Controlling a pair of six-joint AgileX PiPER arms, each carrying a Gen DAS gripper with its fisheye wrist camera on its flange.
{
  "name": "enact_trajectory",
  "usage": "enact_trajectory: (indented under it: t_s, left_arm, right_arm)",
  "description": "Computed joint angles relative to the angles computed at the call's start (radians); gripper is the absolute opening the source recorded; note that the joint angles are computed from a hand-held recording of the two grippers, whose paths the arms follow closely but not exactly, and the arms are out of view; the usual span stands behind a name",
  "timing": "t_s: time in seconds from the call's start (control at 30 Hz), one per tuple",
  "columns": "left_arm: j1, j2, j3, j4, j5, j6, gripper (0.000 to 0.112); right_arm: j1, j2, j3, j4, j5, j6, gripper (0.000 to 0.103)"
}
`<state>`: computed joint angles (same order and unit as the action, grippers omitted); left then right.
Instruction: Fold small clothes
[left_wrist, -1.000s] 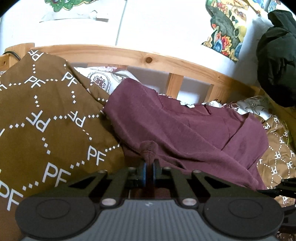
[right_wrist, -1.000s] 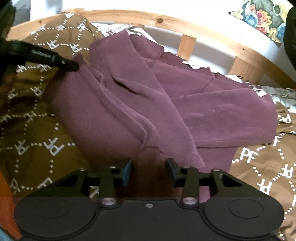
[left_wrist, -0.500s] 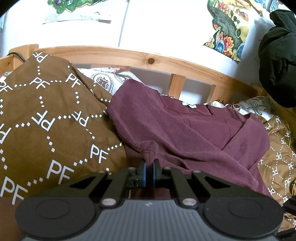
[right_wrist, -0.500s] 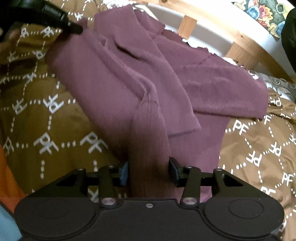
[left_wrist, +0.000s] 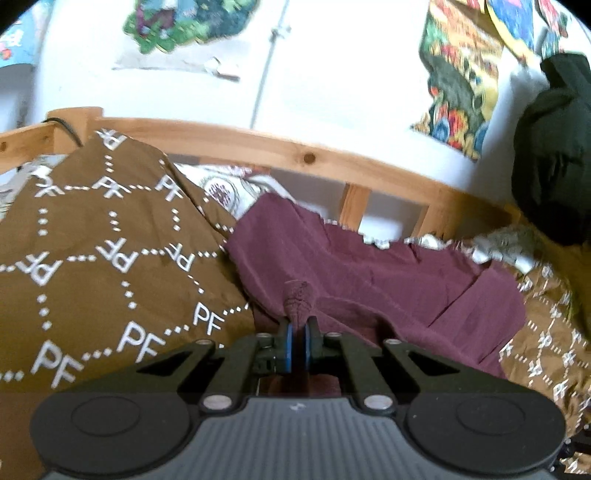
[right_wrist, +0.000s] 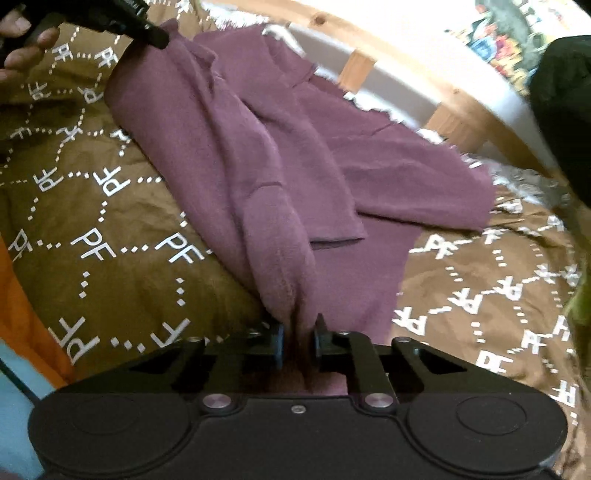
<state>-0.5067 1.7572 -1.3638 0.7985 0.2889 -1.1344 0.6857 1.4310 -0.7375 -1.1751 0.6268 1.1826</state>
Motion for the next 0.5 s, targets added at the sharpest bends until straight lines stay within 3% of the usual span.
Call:
enact_trajectory:
  t_s: [0.1, 0.27, 0.5]
  left_arm:
    - [-0.023, -0.096, 0.098, 0.166, -0.009, -0.196, 0.006]
    - [-0.093, -0.242, 0.215, 0.403, 0.061, -0.455, 0.005]
    - [-0.236, -0.428, 0.358, 0.571, 0.222, -0.691, 0.005]
  right_arm:
    - [0.077, -0.077, 0.074, -0.111, 0.078, 0.118, 0.011]
    - [0.209, -0.209, 0.154, -0.218, 0.217, 0.225, 0.011]
    - [0.329, -0.429, 0.166, -0.172, 0.335, 0.108, 0.01]
